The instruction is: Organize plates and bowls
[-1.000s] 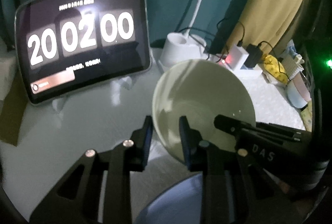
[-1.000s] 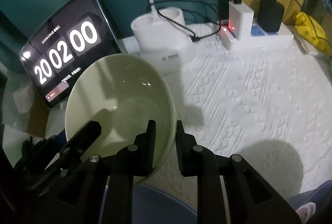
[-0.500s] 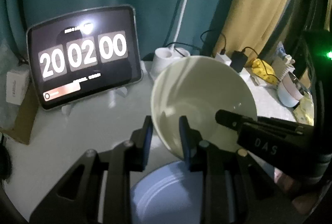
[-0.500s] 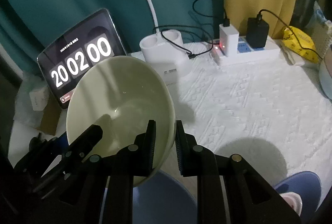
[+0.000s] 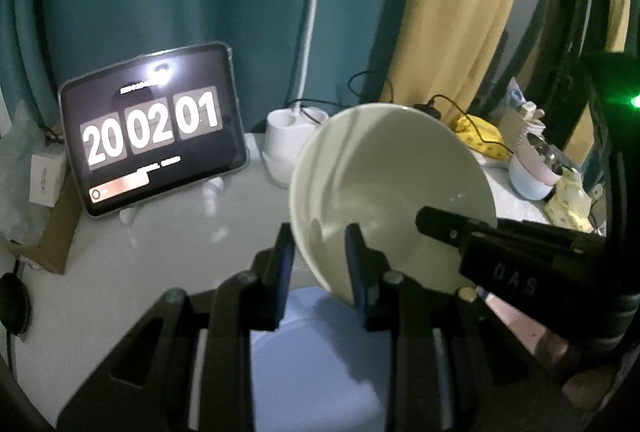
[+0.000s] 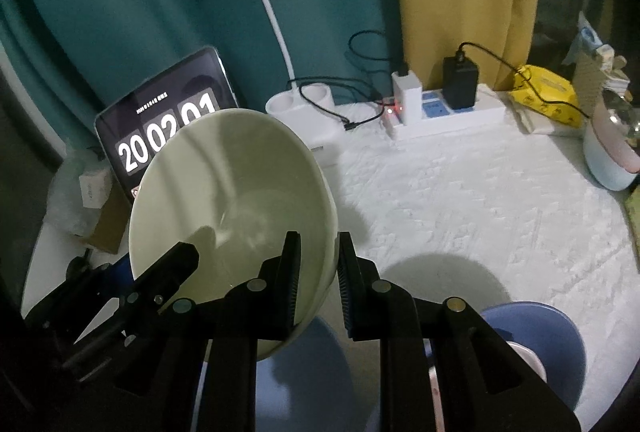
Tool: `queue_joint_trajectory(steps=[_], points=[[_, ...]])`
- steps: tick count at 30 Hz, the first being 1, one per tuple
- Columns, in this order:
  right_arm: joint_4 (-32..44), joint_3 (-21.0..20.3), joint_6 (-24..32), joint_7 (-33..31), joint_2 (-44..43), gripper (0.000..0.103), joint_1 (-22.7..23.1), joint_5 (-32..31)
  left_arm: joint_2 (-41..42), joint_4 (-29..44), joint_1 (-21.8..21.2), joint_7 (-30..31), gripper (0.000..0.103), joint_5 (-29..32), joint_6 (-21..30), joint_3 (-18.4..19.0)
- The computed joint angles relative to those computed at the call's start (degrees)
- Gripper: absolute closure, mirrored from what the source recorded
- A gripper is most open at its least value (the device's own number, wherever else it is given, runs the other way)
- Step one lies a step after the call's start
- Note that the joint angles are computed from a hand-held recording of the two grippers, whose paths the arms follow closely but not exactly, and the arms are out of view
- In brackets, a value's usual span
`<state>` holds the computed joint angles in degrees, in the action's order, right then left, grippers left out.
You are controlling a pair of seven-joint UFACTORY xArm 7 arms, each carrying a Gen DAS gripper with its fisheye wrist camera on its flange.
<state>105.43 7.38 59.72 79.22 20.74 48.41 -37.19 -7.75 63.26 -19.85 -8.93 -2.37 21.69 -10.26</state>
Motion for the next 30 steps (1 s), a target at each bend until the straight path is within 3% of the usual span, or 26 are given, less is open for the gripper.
queue_joint_trajectory(steps=[9,30], points=[[-7.2,2.0,0.3,4.7,-6.2,0.084,0.1,-3.7,-3.6,-2.3,-0.3,-4.9,0.077,4.9,-0.4,-2.5],[-23.6,10.6,-0.2,13.7,-19.7,0.084,-6.6,-6.3,-5.9,-3.0,-3.7,-8.7,0.077,8.4,2.1,-5.6]])
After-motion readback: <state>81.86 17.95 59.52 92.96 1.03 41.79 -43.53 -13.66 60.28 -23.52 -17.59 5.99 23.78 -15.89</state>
